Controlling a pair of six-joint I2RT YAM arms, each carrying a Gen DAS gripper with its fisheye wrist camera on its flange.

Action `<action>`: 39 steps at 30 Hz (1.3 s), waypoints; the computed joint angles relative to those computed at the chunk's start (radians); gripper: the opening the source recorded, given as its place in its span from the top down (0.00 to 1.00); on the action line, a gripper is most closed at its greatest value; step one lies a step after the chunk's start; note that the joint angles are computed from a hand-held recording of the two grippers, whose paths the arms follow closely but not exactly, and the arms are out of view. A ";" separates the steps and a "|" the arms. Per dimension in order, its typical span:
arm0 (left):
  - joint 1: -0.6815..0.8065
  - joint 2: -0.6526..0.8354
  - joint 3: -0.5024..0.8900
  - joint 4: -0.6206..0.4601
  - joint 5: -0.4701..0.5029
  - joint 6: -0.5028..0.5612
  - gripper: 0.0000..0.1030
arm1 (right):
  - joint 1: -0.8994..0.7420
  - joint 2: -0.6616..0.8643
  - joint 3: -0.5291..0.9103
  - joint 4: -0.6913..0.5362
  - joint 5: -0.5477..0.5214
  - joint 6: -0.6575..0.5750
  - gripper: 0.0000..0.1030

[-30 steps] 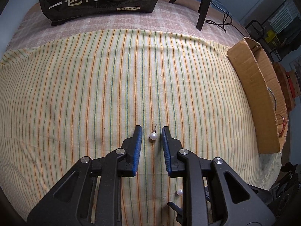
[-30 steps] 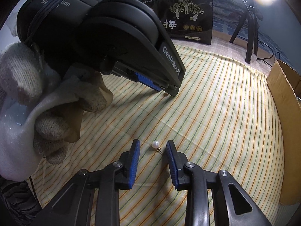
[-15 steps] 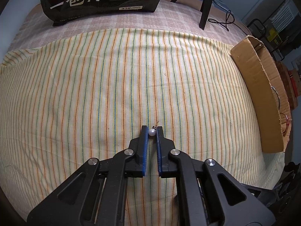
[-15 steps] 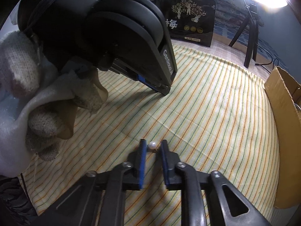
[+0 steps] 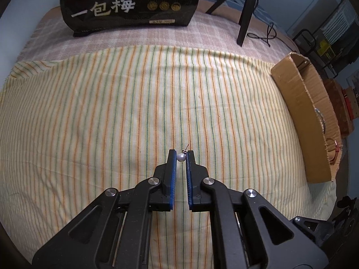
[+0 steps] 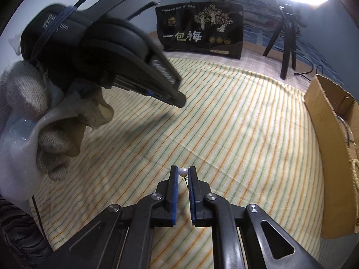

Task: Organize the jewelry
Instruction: 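Carry the earring in left tool while right tool carries its earring over the box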

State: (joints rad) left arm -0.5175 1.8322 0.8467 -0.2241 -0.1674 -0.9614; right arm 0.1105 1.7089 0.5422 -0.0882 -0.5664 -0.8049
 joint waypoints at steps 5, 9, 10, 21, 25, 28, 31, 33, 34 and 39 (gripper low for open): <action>-0.022 -0.070 -0.015 -0.030 -0.038 -0.020 0.94 | -0.048 -0.040 0.024 -0.064 -0.012 -0.034 0.94; -0.047 -0.126 -0.003 -0.068 -0.080 -0.033 0.94 | -0.090 -0.057 0.062 -0.121 -0.023 -0.069 0.94; -0.057 -0.139 0.003 -0.079 -0.093 -0.036 0.94 | -0.101 -0.054 0.077 -0.133 -0.026 -0.078 0.94; -0.154 -0.169 0.137 -0.158 -0.194 -0.068 0.94 | -0.244 -0.044 0.240 -0.305 -0.082 -0.137 0.94; -0.192 -0.150 0.194 -0.163 -0.216 -0.065 0.94 | -0.302 -0.029 0.298 -0.353 -0.103 -0.160 0.94; -0.221 -0.123 0.247 -0.169 -0.232 -0.061 0.94 | -0.335 -0.008 0.347 -0.381 -0.115 -0.164 0.94; -0.241 -0.089 0.296 -0.164 -0.236 -0.061 0.94 | -0.368 0.027 0.411 -0.403 -0.122 -0.158 0.94; -0.251 -0.068 0.327 -0.163 -0.238 -0.060 0.94 | -0.383 0.054 0.455 -0.417 -0.125 -0.149 0.94; -0.258 -0.054 0.346 -0.165 -0.241 -0.059 0.94 | -0.390 0.068 0.478 -0.423 -0.125 -0.145 0.94; -0.292 0.023 0.448 -0.182 -0.255 -0.037 0.94 | -0.416 0.137 0.580 -0.444 -0.123 -0.120 0.94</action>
